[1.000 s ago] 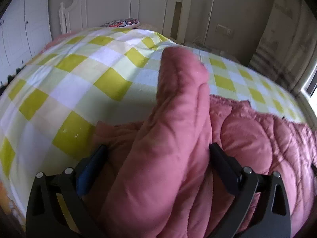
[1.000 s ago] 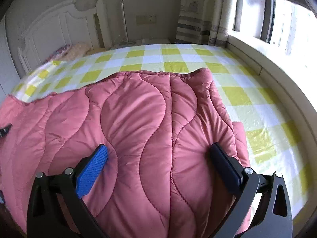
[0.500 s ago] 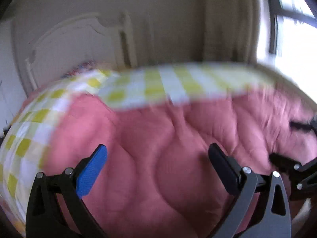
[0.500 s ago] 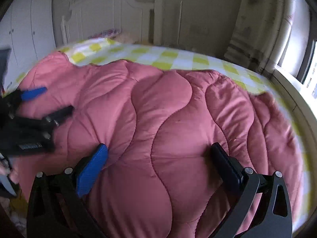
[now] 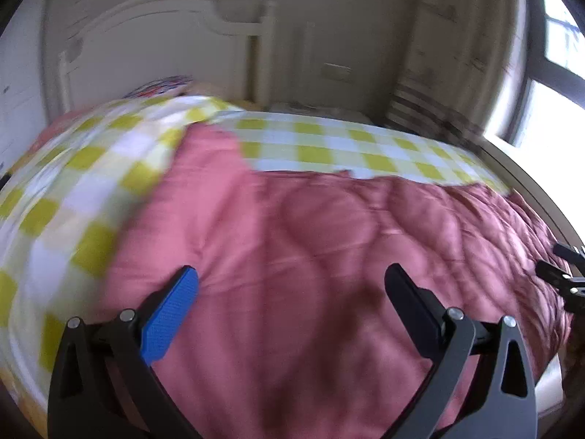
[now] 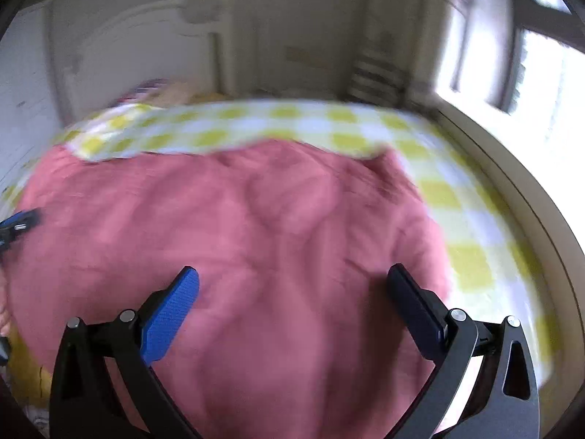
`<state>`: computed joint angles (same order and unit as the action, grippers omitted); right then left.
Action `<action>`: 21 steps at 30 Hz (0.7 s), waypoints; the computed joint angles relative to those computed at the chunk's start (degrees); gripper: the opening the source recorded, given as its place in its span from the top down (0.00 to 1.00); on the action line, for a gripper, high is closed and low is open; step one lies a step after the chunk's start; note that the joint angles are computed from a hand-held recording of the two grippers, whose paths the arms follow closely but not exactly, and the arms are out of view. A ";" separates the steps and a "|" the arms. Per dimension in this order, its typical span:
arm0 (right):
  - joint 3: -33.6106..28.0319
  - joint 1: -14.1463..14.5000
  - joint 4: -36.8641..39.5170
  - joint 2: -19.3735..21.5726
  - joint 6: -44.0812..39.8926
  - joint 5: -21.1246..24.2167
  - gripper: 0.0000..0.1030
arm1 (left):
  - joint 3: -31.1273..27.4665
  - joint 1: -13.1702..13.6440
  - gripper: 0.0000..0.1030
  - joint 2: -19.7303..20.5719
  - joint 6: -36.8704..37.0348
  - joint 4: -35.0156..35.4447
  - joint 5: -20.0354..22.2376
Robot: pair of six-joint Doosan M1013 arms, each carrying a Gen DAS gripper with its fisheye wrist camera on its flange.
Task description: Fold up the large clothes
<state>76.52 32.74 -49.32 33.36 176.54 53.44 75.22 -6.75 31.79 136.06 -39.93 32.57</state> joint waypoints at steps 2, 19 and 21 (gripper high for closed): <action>3.12 -0.44 -1.50 -1.12 3.73 -4.60 0.04 | -0.72 0.88 0.02 0.83 -2.16 1.46 0.40; -7.40 4.87 -3.62 5.36 -12.32 -0.65 0.05 | 10.39 -2.68 0.02 -6.89 23.97 -11.88 -6.85; -6.65 4.86 -4.38 5.59 -9.70 -1.62 0.04 | 10.36 -4.37 0.02 -5.99 16.72 -0.88 -7.78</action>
<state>69.87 37.60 -53.69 38.95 166.84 51.82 85.58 -11.13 25.80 152.78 -40.81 24.79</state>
